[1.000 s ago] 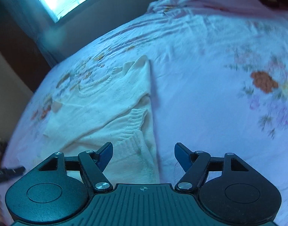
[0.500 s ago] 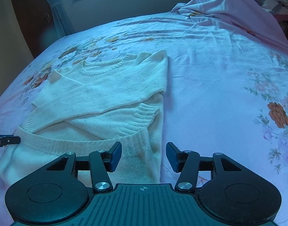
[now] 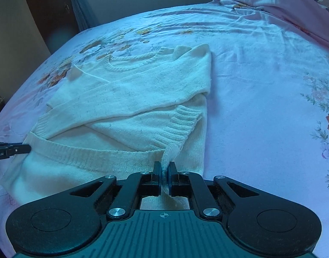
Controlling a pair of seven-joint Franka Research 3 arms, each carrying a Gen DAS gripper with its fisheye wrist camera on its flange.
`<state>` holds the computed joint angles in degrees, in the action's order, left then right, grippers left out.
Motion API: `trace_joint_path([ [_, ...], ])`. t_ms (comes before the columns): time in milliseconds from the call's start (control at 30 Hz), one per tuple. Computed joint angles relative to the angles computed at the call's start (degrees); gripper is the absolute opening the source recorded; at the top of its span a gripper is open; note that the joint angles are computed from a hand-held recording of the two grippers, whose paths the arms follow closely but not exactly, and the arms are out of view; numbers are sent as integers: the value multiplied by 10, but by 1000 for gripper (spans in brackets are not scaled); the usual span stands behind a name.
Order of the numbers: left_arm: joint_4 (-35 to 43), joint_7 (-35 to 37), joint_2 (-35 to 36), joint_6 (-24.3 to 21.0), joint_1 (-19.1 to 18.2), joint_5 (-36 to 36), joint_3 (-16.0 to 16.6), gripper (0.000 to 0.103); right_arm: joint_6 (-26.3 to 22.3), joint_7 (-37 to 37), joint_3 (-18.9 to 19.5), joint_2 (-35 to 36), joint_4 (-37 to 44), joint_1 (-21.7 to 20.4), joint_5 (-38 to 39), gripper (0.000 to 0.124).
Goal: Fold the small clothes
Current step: 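Grasp the ribbed hem with the right gripper while the left gripper grasps it too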
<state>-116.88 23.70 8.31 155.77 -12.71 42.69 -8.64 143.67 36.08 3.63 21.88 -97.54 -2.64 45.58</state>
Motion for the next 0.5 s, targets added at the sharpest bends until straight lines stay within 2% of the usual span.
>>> trace_joint_path([
  [100,-11,-38,-18,4,-10,61,2,11,-4,-20,4,-10,-10,-7,15,5],
  [167,-5,0,-9,4,-4,37,-5,14,-5,-23,1,-8,-10,-2,8,5],
  [233,9,10,5,-10,-5,31,-5,14,-3,-29,4,-7,-10,-2,17,5],
  [400,22,31,27,-10,0,-14,0,23,-3,-6,-6,6,2,11,-16,5],
  [467,20,31,27,0,0,-21,2,17,-6,5,-7,13,8,9,-25,5],
  [500,16,28,24,10,0,-24,3,7,-7,5,-4,13,6,5,-19,5],
])
